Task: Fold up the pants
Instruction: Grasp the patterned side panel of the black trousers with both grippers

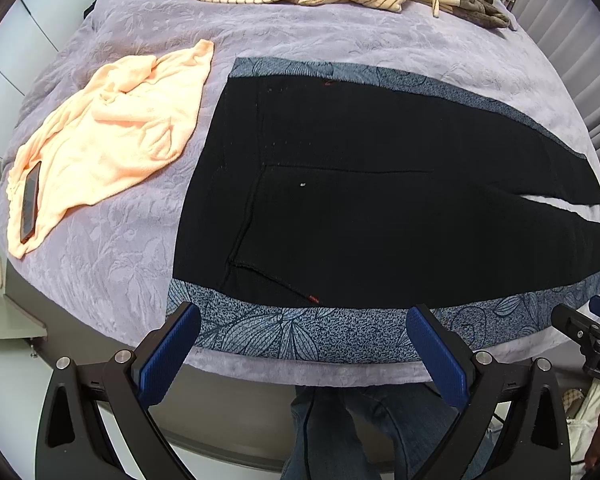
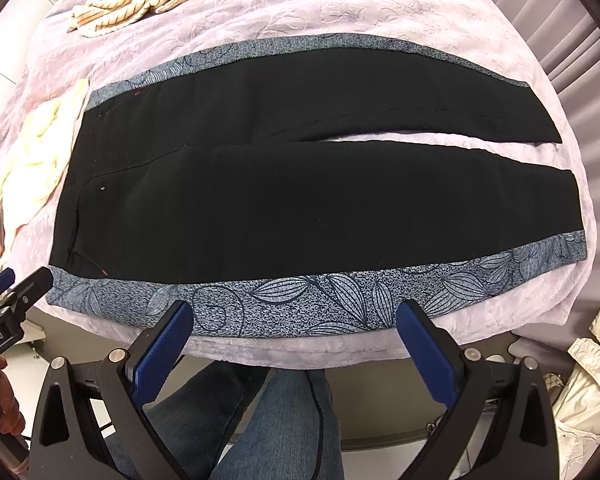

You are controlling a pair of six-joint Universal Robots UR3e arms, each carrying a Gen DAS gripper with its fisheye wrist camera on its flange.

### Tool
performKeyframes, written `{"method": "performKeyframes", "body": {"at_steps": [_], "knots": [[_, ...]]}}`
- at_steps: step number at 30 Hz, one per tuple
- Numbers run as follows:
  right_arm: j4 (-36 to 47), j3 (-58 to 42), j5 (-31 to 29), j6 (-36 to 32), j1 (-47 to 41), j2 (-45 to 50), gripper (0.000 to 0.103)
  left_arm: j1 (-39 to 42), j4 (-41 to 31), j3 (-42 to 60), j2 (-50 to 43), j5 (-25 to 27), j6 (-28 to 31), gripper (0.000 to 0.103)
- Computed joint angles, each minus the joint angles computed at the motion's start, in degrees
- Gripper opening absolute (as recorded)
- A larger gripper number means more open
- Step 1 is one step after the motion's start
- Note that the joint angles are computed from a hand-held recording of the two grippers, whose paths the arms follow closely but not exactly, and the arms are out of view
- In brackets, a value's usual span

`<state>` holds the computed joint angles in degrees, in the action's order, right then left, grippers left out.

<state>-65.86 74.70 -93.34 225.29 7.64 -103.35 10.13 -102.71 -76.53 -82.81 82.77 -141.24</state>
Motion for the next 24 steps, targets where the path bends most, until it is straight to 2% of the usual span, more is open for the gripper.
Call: {"method": "performKeyframes", "body": {"at_steps": [12,24], "knots": [[-7.8,14.1,2.2,-2.8,-0.9,-3.2,0.102,-0.1,9.8,-15.0,4.0,2.9,-2.3,0.103],[-12.0,18.8,3.5,-3.5,-1.7,-3.8,0.102,-1.3,13.3,-19.6,5.0,3.5,-3.8,0.103]]}}
